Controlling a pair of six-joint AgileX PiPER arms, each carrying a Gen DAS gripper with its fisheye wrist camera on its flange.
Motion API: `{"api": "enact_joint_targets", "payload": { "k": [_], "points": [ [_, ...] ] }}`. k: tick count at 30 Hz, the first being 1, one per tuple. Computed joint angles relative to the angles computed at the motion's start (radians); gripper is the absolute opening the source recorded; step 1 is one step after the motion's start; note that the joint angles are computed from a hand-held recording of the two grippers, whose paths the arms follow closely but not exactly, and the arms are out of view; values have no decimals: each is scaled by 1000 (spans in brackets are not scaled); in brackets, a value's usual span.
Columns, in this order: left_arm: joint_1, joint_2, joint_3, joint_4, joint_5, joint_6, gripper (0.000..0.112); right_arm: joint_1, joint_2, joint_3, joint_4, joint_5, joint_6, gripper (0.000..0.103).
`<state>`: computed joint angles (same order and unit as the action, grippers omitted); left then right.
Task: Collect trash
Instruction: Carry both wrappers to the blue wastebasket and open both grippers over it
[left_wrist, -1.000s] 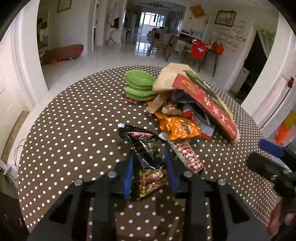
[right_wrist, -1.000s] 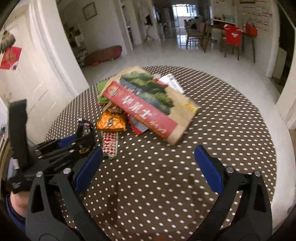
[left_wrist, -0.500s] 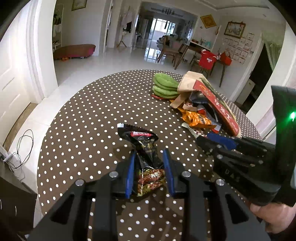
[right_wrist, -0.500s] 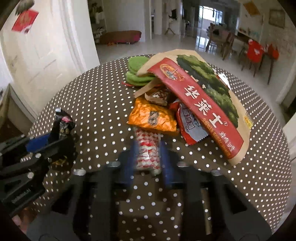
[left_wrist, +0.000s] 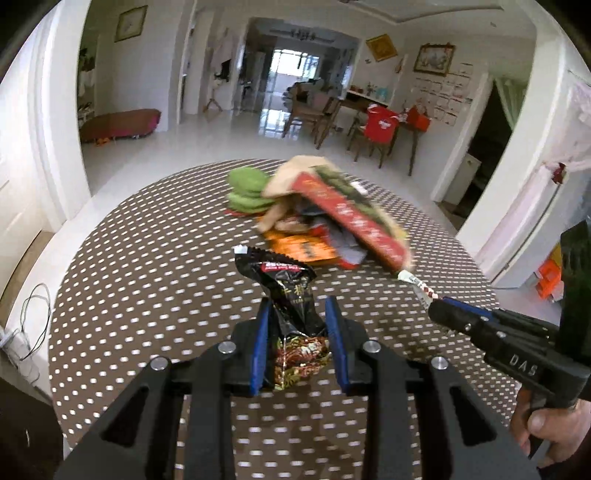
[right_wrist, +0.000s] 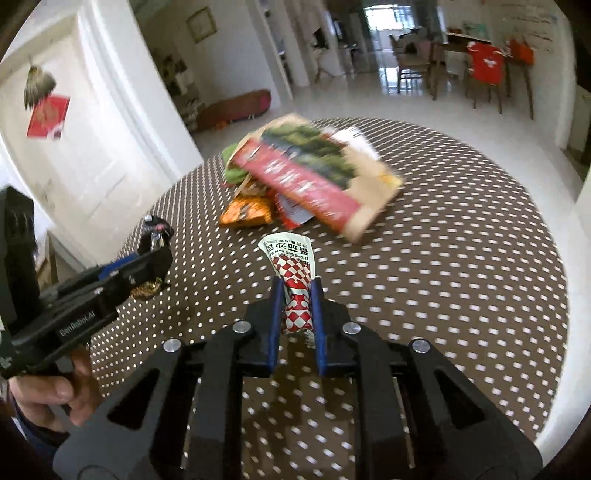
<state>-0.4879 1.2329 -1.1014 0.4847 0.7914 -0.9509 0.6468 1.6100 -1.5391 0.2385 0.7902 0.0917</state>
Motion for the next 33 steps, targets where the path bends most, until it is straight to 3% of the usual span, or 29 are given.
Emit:
{"api": "enact_joint_targets", "payload": {
  "k": [11,19,28,33],
  "points": [
    [-146,169,-197,88,32,-64,29,-185,-173,147,129,-33,-111,15],
    [-205,342,-430,67,34,24,29,-450,-300,196,269,36,-251,15],
    [-298,613,-806,-35,74,188,29,-908,-329,209,460,189,-486,15],
    [-341,846,-1179,-115,201,318,29,-1082,-289,210,521,234,-571,15]
  ]
}}
